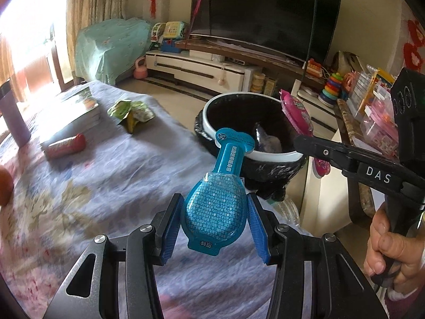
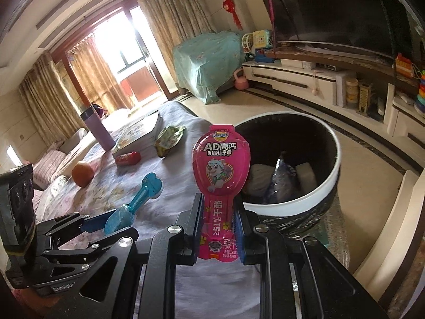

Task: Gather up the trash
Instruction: 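Carry the blue and pink candy packs over the trash bin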

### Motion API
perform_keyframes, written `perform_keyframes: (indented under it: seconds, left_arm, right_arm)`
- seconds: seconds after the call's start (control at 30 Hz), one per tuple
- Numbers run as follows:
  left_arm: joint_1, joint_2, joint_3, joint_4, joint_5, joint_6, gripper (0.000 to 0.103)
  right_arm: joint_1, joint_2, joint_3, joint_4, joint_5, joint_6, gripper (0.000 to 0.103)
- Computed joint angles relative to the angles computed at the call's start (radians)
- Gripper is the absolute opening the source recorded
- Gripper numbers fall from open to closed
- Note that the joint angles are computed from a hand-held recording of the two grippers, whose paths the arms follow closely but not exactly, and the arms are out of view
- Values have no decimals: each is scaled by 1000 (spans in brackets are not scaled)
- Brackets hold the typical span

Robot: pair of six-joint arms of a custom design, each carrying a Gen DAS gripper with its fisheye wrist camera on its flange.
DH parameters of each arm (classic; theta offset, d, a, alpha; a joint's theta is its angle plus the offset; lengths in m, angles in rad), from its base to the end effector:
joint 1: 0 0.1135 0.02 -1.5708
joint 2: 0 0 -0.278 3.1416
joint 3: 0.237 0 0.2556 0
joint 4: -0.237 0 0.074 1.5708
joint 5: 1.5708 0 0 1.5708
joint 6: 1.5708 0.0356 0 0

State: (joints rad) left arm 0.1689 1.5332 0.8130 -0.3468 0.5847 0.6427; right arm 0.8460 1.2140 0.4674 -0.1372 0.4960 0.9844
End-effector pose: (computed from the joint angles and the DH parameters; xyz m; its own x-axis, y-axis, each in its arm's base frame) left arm 0.2852 0.0287 0.1817 -0.6176 0.4017 -0.6762 0.6155 0.7821 -0.0976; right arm 0.1538 0.1481 0.1679 -0.6654 0.3536 -0.6574 0.1734 0.9298 0.3247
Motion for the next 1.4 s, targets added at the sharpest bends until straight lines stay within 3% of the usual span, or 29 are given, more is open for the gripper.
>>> perform_keyframes:
  seconds: [0.8,1.4]
  left_arm:
    - [-223,84,60,122,-115,-150,46]
    - [-307,170,125,171,-168,-211,47]
  right_arm:
    - [-247,-130,-78,-11,-119,-136,21]
    - [-384,-99,-77,17,-204,-224,21]
